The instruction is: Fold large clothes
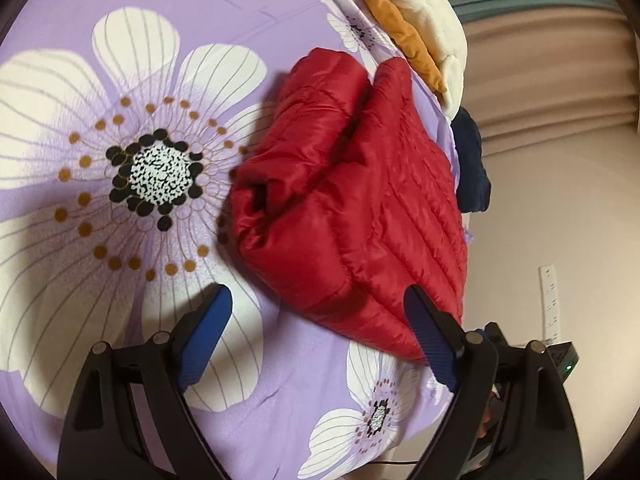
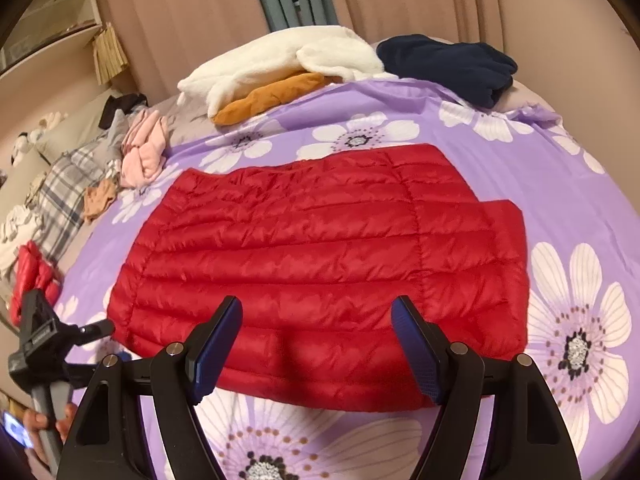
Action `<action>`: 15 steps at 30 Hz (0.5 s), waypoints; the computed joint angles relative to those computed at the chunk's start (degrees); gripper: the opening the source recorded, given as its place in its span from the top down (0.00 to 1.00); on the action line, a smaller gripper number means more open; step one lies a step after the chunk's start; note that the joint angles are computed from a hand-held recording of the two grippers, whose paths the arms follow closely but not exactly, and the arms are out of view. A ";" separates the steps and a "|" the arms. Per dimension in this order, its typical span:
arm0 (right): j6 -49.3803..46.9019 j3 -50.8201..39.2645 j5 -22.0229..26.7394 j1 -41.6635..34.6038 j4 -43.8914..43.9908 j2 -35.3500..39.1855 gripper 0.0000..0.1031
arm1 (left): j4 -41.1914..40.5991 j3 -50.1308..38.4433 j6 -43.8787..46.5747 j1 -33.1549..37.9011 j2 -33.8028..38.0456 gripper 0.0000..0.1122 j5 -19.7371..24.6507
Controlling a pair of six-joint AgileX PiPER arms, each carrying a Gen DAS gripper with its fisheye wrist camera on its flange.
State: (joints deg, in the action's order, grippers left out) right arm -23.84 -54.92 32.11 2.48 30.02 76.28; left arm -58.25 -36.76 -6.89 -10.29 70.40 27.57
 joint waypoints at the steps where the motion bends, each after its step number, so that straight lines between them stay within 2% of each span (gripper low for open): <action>1: 0.53 -0.22 -0.05 0.61 -0.41 0.28 0.26 | -4.21 0.95 3.87 0.92 0.03 0.19 0.25; 5: 2.03 -1.01 -0.47 2.45 -1.94 1.30 0.26 | -14.17 2.75 13.64 3.46 0.59 0.18 1.74; 15: 2.98 -2.92 -0.80 4.80 -2.76 3.94 0.26 | -18.68 -0.22 20.11 5.15 5.56 0.16 3.91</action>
